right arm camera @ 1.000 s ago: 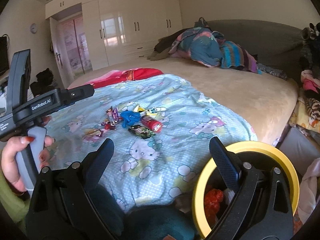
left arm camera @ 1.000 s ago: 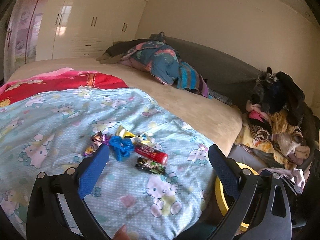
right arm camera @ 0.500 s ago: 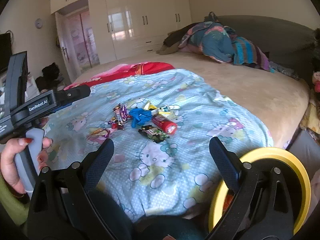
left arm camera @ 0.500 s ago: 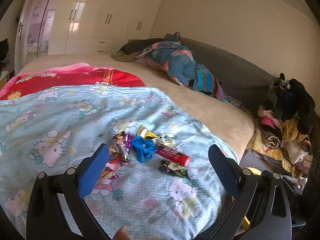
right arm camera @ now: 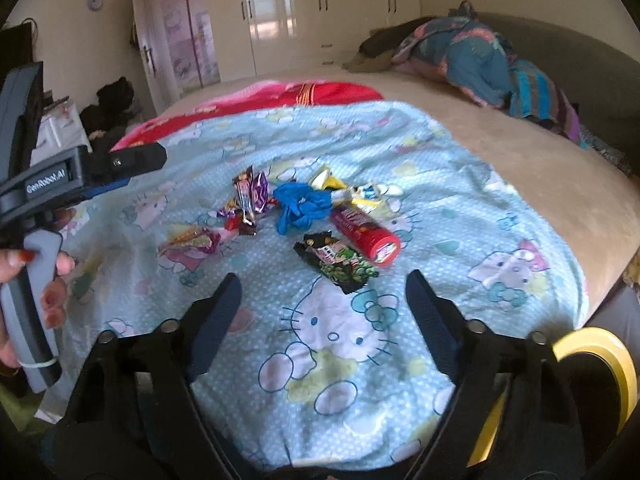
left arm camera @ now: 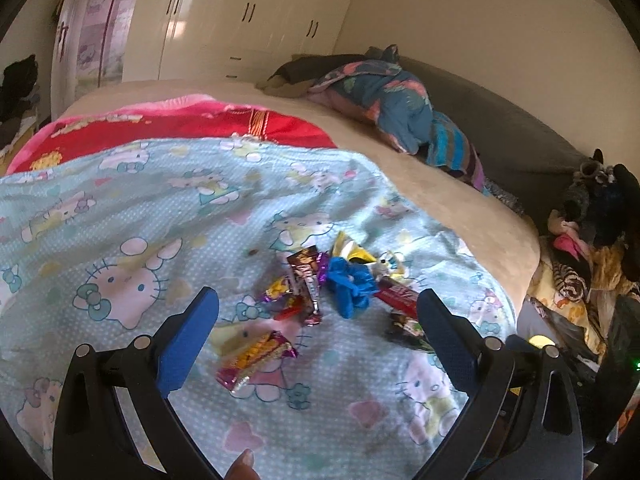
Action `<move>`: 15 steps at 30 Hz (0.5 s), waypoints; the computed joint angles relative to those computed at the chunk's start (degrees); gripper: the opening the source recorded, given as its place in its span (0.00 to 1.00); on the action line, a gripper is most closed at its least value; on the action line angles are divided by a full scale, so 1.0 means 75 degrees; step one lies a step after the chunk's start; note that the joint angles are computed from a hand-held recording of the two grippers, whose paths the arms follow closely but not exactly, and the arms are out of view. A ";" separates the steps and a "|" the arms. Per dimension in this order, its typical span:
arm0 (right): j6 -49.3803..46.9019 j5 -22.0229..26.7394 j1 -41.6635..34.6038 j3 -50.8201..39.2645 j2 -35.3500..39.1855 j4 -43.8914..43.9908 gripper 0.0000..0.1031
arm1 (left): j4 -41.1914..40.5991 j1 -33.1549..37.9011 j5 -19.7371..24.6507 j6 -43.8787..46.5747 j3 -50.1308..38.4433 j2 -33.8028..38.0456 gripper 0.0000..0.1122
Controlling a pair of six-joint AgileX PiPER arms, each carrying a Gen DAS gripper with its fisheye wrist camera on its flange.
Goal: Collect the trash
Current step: 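Move both tools back over the candy wrappers on the bed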
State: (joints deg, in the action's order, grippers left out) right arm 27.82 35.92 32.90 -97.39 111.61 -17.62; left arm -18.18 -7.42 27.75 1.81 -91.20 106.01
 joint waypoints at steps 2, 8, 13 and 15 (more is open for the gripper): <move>-0.0282 0.0136 -0.0085 -0.0313 0.0267 0.0285 0.65 | -0.0106 0.0065 0.0116 0.0077 -0.0185 0.0174 0.85; -0.0772 0.0752 -0.0177 -0.1409 0.1150 0.0545 0.58 | -0.0025 0.0141 0.0557 -0.0023 -0.0989 0.0816 0.83; -0.0814 0.1143 -0.0123 -0.2055 0.1679 0.0345 0.51 | 0.0266 0.0113 0.0967 -0.0329 -0.1826 0.1444 0.77; -0.0841 0.1303 -0.0118 -0.2328 0.1902 0.0304 0.49 | 0.0313 0.0091 0.1230 -0.0383 -0.2270 0.1768 0.74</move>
State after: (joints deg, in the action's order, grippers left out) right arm 21.52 45.69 32.02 -114.85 125.88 -15.34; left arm -15.83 -6.74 36.98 -1.06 -108.23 119.26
